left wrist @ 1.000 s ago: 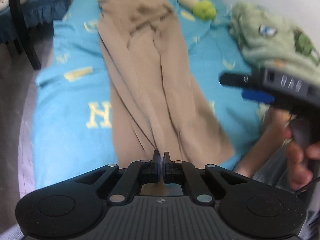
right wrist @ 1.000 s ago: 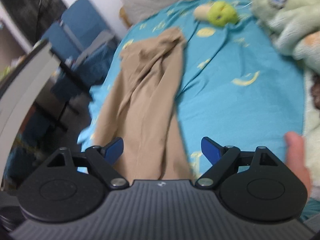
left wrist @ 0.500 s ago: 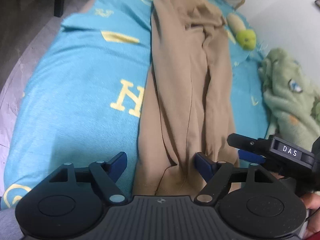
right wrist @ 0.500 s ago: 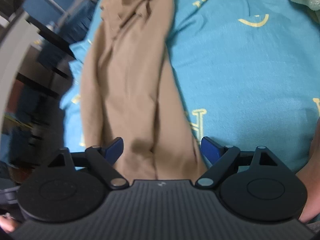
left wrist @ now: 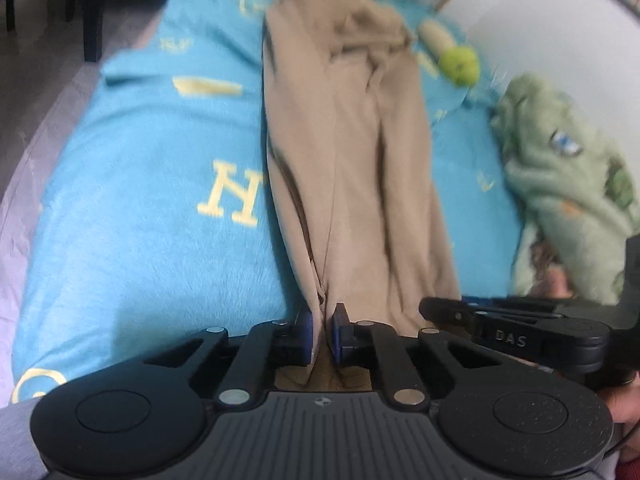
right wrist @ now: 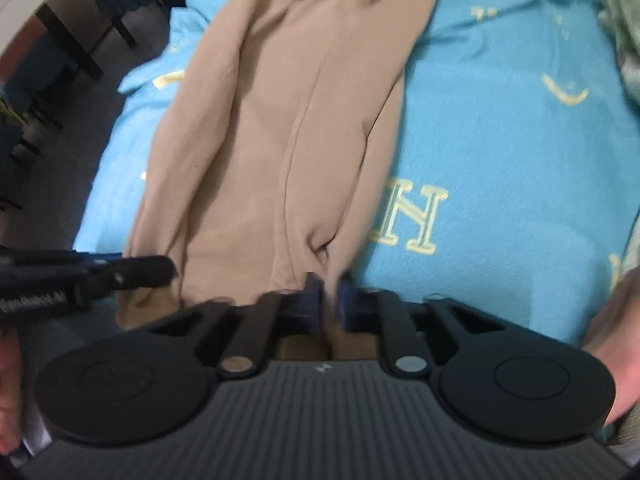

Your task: Fold clothes

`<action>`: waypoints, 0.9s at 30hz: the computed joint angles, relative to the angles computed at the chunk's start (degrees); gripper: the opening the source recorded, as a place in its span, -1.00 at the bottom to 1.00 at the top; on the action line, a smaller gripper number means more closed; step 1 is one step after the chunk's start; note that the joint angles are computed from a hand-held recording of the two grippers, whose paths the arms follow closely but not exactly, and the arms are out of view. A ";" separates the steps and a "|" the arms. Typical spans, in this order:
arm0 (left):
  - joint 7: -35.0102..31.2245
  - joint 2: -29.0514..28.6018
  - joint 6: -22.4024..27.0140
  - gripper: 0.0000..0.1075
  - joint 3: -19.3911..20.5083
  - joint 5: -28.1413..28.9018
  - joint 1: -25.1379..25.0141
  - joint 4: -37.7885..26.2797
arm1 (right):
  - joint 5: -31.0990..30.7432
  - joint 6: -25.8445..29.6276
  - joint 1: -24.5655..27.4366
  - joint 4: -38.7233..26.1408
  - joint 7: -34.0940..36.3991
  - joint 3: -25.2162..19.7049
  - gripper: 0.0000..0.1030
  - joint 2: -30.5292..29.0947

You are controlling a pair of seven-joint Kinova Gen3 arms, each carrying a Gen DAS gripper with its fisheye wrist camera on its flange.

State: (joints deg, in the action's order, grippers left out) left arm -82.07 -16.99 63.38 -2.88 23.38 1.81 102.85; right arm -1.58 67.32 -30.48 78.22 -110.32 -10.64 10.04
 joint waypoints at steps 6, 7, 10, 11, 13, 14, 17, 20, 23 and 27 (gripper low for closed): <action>-2.84 -11.32 -7.09 -0.83 -5.04 7.03 2.06 4.56 | -9.17 -7.39 5.48 5.96 3.64 0.92 -0.85 -10.06; -2.36 -12.60 -7.12 -0.83 -5.07 6.91 2.37 4.48 | -10.82 -8.57 6.13 7.10 4.24 1.10 -0.85 -11.82; 0.13 -16.67 -5.35 -0.84 -4.71 5.82 3.30 3.34 | -16.29 -10.96 7.94 10.69 6.33 2.49 -0.87 -17.24; 1.59 -18.52 -4.69 -0.84 -3.86 5.31 3.34 2.99 | -18.05 -11.40 8.37 12.03 7.39 3.22 -0.88 -19.27; 5.35 -22.58 -3.33 -0.84 -1.54 4.31 3.25 2.12 | -21.12 -12.08 8.87 14.58 9.25 4.72 -0.88 -23.51; 7.29 -24.47 -2.59 -0.84 -0.39 3.79 3.27 1.47 | -22.11 -12.73 8.96 16.05 9.82 5.15 -0.88 -25.88; 12.54 -28.97 -0.44 -0.84 3.30 1.45 2.95 -0.65 | -24.86 -15.30 8.78 21.24 10.60 6.83 -0.88 -33.13; 16.32 -30.44 0.31 -0.84 5.81 -0.39 2.96 -1.56 | -26.37 -17.52 8.69 24.31 9.31 7.62 -0.88 -36.49; 17.17 -28.47 -0.37 -0.82 7.30 -3.05 3.15 -3.21 | -25.32 -18.98 8.88 23.74 8.63 7.20 -0.88 -35.58; 16.38 -22.79 -2.63 -0.82 7.79 -7.13 2.65 -6.02 | -25.56 -21.54 8.18 20.61 9.37 8.55 -0.88 -30.52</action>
